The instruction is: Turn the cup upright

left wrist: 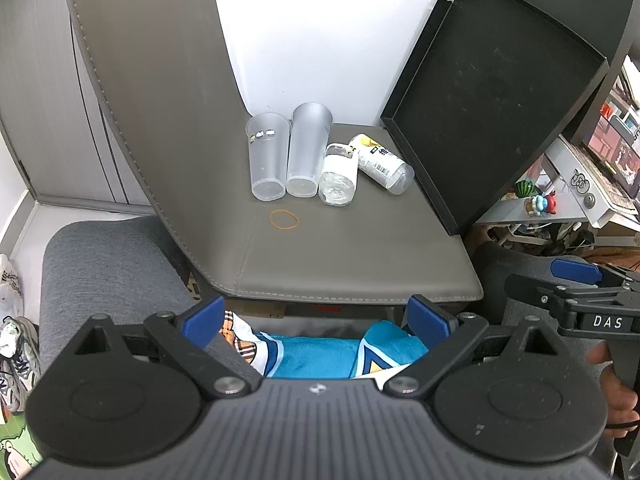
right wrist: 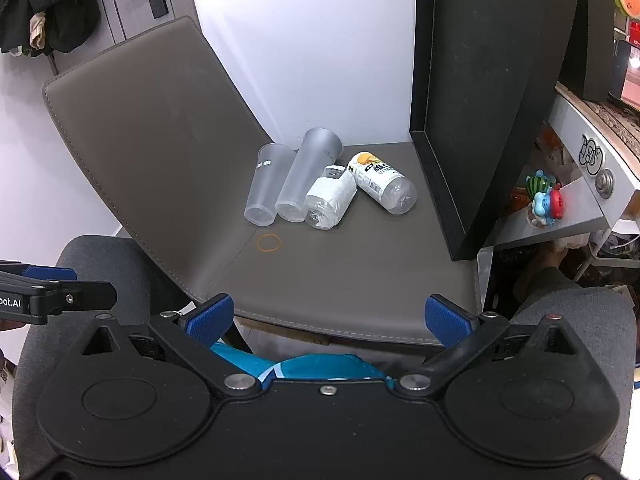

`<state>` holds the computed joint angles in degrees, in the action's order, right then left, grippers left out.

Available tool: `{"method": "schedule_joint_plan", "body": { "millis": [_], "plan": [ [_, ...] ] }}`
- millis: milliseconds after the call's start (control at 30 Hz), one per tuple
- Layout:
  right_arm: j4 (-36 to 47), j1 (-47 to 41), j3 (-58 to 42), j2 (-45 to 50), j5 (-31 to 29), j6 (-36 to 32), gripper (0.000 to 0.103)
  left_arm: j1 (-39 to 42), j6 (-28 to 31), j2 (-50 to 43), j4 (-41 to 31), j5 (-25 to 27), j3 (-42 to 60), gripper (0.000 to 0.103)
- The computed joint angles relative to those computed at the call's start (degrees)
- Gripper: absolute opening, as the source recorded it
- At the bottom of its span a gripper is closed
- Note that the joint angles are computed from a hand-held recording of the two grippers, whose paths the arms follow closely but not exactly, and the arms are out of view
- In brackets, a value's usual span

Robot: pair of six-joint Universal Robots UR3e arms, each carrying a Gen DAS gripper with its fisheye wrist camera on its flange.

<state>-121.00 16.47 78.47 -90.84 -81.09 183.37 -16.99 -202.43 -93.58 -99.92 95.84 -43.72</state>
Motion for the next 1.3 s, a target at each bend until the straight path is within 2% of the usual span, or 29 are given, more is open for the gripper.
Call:
{"method": "schedule_joint_plan", "body": {
  "millis": [667, 1300],
  "plan": [
    [0.0, 0.0, -0.3, 0.0, 0.0, 0.6, 0.103, -2.1, 0.3, -2.3, -1.7, 0.9, 4.0, 0.097],
    [0.2, -0.2, 0.0, -0.1, 0.1, 1.1, 0.103, -2.0, 0.5, -2.0, -1.6, 0.6, 3.5, 0.097]
  ]
}}
